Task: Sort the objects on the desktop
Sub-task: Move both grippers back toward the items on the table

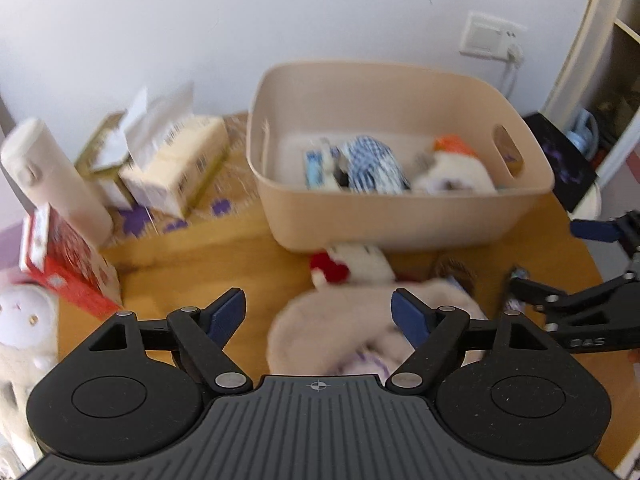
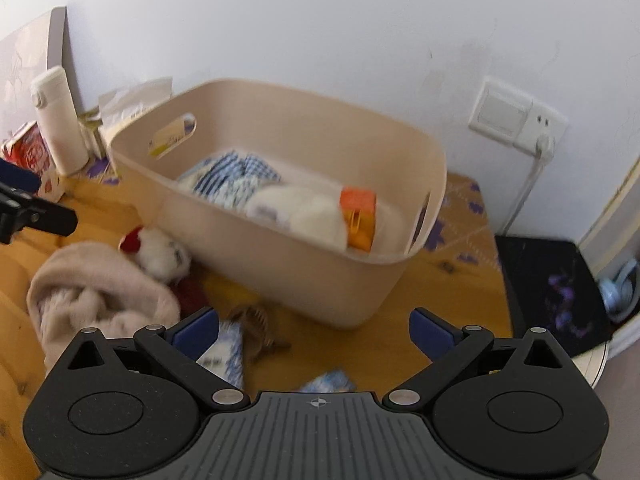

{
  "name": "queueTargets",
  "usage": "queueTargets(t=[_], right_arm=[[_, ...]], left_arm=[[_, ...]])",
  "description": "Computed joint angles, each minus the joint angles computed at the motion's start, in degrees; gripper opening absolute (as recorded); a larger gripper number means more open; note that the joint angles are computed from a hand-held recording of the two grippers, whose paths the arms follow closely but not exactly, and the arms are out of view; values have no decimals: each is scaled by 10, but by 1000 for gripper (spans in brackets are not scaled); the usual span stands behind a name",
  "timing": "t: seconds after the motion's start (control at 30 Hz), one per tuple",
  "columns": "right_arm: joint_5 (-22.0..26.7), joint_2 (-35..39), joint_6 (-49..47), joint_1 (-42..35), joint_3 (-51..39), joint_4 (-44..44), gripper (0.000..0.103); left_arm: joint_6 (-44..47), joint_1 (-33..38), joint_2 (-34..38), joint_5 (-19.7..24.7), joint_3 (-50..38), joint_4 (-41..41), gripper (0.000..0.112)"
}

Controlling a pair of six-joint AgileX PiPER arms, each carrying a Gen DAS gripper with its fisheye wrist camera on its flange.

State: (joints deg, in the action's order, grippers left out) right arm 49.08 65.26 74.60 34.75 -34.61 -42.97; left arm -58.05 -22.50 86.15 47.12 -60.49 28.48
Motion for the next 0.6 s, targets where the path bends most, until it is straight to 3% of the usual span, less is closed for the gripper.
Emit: queueTargets(t=[0.27,0.6], right_arm=[[-14,36,116,79,37,16,103],[-54,74,141,74,50,28,103]], left_arm=[[-92,-46,-3,12,21,-8,81],[-60,-48,61,-5,12,-47,81]])
